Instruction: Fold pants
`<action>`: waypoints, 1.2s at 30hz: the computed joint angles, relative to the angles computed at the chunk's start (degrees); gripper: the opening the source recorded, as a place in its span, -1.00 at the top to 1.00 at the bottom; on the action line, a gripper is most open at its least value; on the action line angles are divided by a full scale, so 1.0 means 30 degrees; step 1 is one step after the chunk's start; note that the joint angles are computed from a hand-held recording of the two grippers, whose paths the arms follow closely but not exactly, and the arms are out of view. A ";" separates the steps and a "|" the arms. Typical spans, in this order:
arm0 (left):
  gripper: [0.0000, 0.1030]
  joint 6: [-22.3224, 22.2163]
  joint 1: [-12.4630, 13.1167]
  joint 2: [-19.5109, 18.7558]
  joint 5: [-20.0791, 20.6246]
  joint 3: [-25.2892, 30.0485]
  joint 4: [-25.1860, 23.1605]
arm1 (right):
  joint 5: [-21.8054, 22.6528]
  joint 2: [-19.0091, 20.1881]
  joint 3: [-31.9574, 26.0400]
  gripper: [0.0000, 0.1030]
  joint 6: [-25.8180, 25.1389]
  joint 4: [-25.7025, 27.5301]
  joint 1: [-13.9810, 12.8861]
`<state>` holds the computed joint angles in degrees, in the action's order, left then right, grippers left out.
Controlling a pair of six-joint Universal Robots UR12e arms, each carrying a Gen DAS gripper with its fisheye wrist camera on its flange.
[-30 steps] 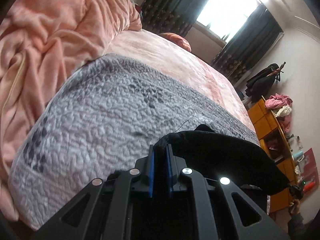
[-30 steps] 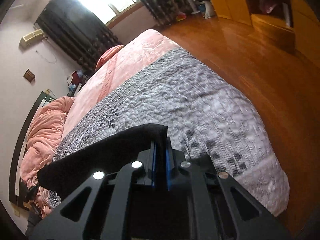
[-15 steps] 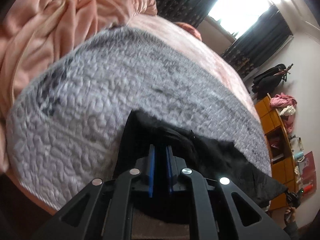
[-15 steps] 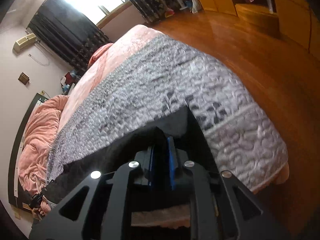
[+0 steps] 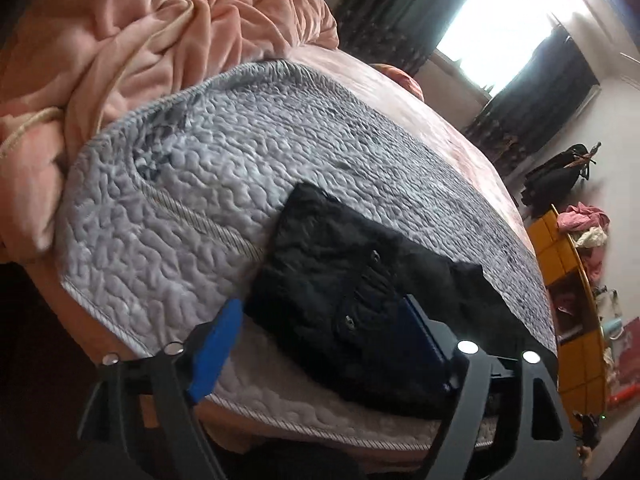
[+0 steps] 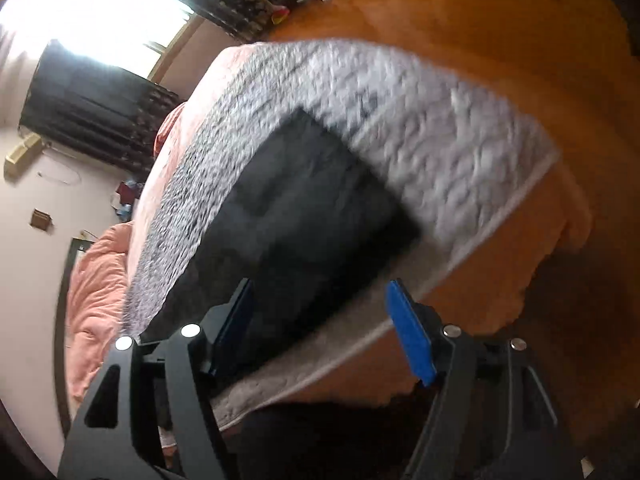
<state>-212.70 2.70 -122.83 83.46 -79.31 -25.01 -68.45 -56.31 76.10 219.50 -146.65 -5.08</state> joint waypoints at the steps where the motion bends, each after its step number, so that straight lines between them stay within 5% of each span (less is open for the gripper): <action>1: -0.75 -0.0235 -0.0017 -0.0065 0.0068 -0.0008 0.0084 | 0.0300 0.0004 0.0285 -0.34 0.0352 -0.0282 0.0069; 8: -0.74 -0.1251 0.0059 -0.1234 -0.0388 0.1243 -0.2489 | 0.1890 0.0436 0.0728 -0.36 0.2563 -0.1573 0.0309; 10: -0.47 -0.0707 0.0034 -0.1707 -0.0632 0.1961 -0.3410 | 0.1923 0.0519 0.0678 -0.36 0.3215 -0.2158 0.0284; 12: 0.08 -0.0242 -0.0052 -0.2114 -0.0496 0.2758 -0.4710 | 0.1607 0.0554 0.0604 -0.36 0.3683 -0.2455 0.0224; 18: 0.39 -0.0686 -0.0235 -0.2520 0.0409 0.3515 -0.5886 | 0.0760 0.0772 0.0607 -0.17 0.6623 -0.5014 -0.0314; 29: 0.64 -0.1246 -0.0341 -0.2494 0.1138 0.3707 -0.6268 | 0.0144 0.2268 -0.1356 -0.09 0.7337 -0.1916 -0.0135; 30: 0.66 -0.1204 -0.0359 -0.2503 0.1205 0.3799 -0.6409 | 0.0080 0.2321 -0.1454 0.05 0.7209 -0.1834 -0.0112; 31: 0.67 -0.1128 -0.0378 -0.2514 0.1257 0.3891 -0.6541 | 0.0148 0.2372 -0.1491 0.55 0.7007 -0.1935 -0.0114; 32: 0.69 -0.1072 -0.0395 -0.2483 0.1280 0.3905 -0.6619 | 0.0482 0.2461 -0.1535 0.72 0.6961 -0.2266 -0.0123; 36: 0.72 -0.1132 -0.0400 -0.2296 0.1241 0.3780 -0.6572 | 0.0156 0.2235 -0.1316 0.85 0.6709 -0.2726 -0.0043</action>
